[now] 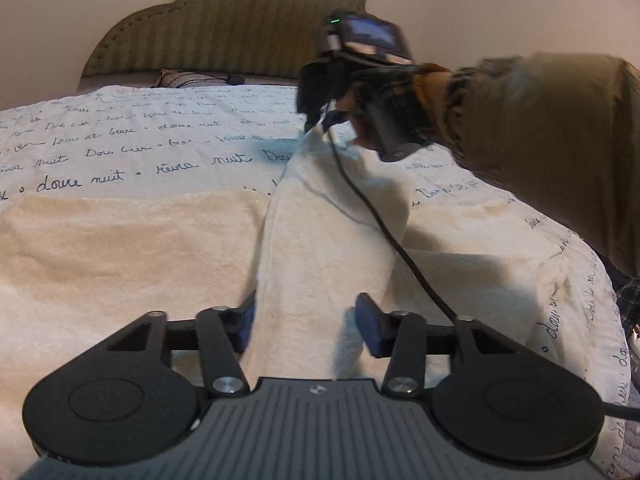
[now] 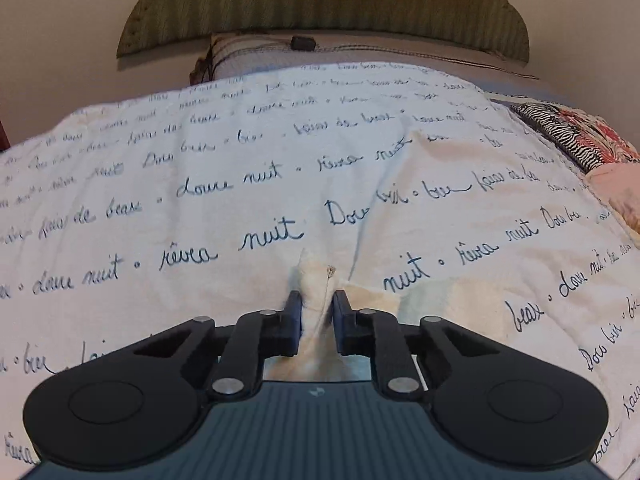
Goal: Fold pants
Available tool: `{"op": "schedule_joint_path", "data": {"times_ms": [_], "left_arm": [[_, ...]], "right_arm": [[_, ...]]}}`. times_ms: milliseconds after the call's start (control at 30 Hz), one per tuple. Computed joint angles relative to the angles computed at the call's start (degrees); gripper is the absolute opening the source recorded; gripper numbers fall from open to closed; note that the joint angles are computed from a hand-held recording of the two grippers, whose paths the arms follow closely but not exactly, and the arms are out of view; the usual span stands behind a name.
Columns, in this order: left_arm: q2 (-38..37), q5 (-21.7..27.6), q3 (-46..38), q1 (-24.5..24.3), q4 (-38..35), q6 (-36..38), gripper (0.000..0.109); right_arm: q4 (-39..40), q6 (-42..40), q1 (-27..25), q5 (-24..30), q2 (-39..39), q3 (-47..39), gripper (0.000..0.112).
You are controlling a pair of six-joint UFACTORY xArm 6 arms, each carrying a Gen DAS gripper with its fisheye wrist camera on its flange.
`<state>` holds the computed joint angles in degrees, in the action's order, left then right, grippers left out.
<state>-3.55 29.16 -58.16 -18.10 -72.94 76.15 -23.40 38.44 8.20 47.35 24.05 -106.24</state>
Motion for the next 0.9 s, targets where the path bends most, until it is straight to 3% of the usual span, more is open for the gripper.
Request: {"op": "schedule_joint_path", "data": {"times_ms": [100, 167, 233, 433, 567, 700, 733, 767, 900], "left_arm": [[0.3, -0.2, -0.3, 0.4, 0.1, -2.3, 0.020], [0.4, -0.3, -0.4, 0.6, 0.7, -3.9, 0.012], [0.2, -0.1, -0.3, 0.6, 1.2, -4.1, 0.009], [-2.2, -1.3, 1.3, -0.7, 2.2, -0.3, 0.002], [-5.0, 0.4, 3.0, -1.1, 2.4, 4.3, 0.002], [-6.4, -4.1, 5.3, -4.2, 2.7, 9.3, 0.004], [-6.3, -5.6, 5.6, -5.2, 3.1, 9.6, 0.006], [-6.0, -7.2, 5.8, -6.1, 3.1, 10.3, 0.015], [-5.8, -15.0, 6.7, -10.0, 0.5, 16.7, 0.023]], "right_arm": [[0.4, 4.0, -1.7, -8.6, -8.0, 10.4, 0.013], [2.0, 6.3, -3.4, -15.4, -14.6, 18.7, 0.013], [4.9, 7.4, -5.2, -22.6, -21.8, 27.6, 0.013], [15.3, 6.5, -10.9, -32.5, -44.3, 50.6, 0.013], [24.4, 3.1, -15.5, -33.1, -59.1, 64.4, 0.013], [33.4, -1.6, -20.4, -28.2, -69.7, 74.7, 0.014], [37.8, -3.7, -21.4, -27.3, -70.8, 76.5, 0.015], [41.5, -5.2, -22.4, -26.5, -71.5, 77.8, 0.016], [57.9, -15.1, -23.5, -27.6, -71.9, 81.6, 0.021]]}}
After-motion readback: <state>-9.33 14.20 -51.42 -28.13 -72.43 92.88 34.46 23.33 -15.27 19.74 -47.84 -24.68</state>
